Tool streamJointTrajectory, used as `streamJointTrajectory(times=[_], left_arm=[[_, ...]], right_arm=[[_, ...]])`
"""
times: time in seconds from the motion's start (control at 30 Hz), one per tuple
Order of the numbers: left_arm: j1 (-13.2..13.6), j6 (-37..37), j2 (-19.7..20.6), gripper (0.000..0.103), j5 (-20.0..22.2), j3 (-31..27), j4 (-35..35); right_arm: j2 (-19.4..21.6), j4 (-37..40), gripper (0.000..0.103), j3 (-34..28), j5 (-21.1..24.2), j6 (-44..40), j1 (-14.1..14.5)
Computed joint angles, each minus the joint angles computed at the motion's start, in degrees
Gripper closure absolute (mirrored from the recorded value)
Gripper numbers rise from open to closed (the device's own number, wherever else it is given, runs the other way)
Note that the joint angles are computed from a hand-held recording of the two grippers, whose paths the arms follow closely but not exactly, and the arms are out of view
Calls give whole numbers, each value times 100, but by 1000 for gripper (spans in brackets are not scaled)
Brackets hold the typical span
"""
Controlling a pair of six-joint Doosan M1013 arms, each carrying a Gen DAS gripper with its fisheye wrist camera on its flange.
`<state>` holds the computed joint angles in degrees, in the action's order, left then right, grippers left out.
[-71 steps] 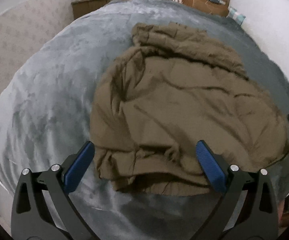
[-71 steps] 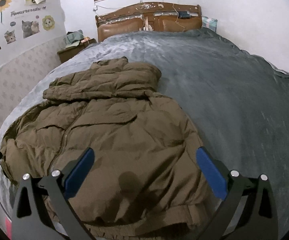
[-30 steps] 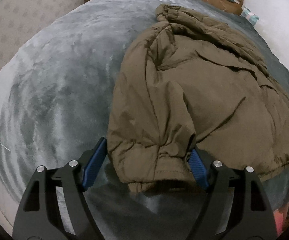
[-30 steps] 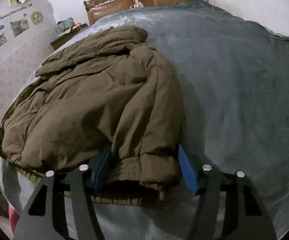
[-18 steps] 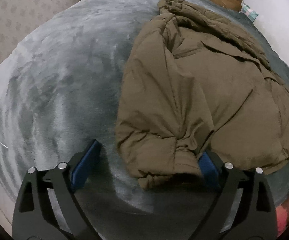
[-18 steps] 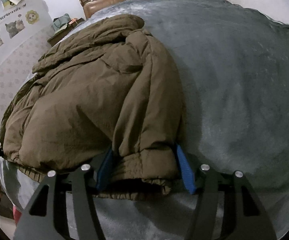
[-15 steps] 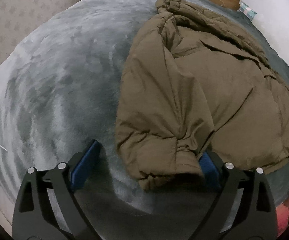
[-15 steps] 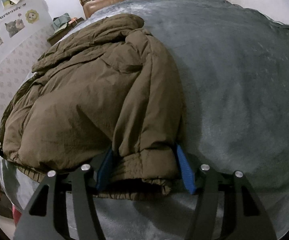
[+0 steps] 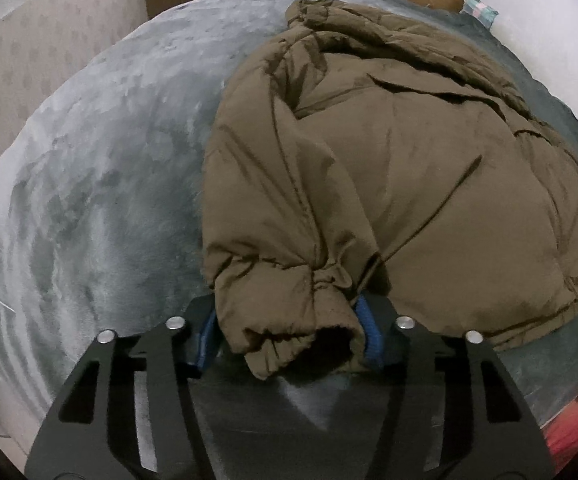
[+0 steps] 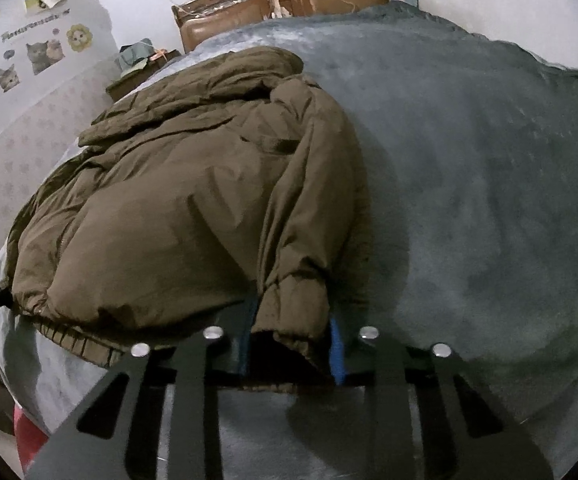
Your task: Fold large clothes
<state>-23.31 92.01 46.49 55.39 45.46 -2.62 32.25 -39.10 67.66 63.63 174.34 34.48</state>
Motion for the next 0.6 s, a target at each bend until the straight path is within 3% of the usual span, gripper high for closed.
streamJointTrajectory(times=[0.37, 0.6], left_arm=[[-87, 44, 36, 72, 7, -155, 191], [-58, 6, 28, 79, -12, -262, -69]], right_arm=[[-58, -198, 84, 33, -147, 17, 26], [-79, -400, 85, -55, -255, 31, 17]])
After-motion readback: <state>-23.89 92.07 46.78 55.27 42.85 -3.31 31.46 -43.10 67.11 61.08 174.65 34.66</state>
